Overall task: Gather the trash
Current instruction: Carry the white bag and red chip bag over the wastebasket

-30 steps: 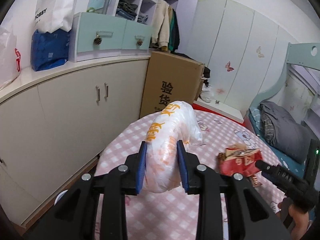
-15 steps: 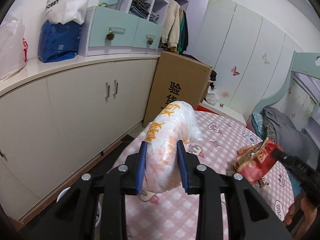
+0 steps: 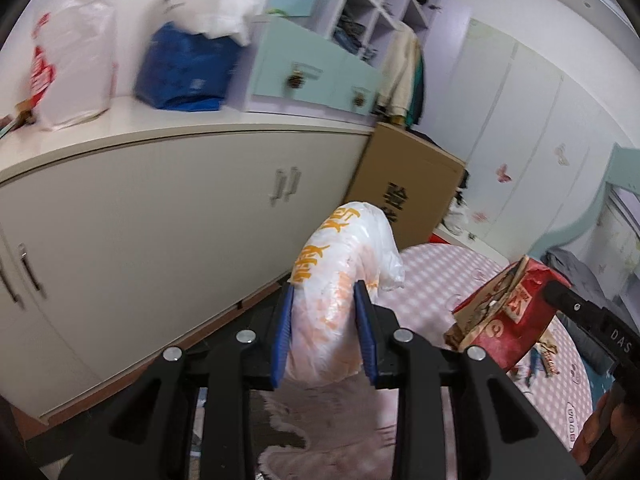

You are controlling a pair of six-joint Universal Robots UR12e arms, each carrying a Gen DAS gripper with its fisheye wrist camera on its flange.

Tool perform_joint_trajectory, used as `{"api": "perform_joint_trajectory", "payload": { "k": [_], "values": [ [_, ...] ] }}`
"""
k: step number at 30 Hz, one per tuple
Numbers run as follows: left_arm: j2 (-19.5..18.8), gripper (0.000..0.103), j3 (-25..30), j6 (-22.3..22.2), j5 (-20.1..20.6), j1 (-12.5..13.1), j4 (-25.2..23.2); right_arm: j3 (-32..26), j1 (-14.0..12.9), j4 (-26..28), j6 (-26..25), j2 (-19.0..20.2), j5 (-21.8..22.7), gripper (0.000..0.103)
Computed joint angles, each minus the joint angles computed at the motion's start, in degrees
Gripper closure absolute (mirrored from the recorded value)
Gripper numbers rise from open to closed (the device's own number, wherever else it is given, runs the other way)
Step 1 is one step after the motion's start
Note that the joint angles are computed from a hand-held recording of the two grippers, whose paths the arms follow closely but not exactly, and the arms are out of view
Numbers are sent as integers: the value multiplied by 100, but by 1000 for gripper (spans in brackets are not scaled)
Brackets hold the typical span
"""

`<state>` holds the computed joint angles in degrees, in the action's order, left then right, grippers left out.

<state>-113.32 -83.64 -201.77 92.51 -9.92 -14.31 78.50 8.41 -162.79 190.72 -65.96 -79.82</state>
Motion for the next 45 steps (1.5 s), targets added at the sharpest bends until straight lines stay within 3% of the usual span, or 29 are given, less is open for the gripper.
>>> {"api": "perform_joint_trajectory", "payload": {
  "k": [7,16,21,25,30,37,45],
  "values": [
    [230,74,-593,-311,230,418,-1,-591,534,474,-450,457,200,85],
    [168,74,-1016,-709,117,876,-342,-1142,1014,1218,-849,1100,139,85],
    [-86,74,-1133,-754,-41,1007,-462,-1323,1133,1651,-914,1417,17,85],
    [-285,74,-1178,-725,-403,1087,-652,-1382,1210,1912,-927,1638,-135,85],
    [-618,74,-807,-537,-775,1150,-1611,-1532,1264,2248,-857,1900,-308,85],
    [-822,73,-525,-392,-705,1138,-2097,-1633,1300,2481,-749,2102,-451,85],
    [-825,73,-562,-429,-806,1201,-2194,-1758,1313,2580,-677,2229,-480,85]
  ]
}}
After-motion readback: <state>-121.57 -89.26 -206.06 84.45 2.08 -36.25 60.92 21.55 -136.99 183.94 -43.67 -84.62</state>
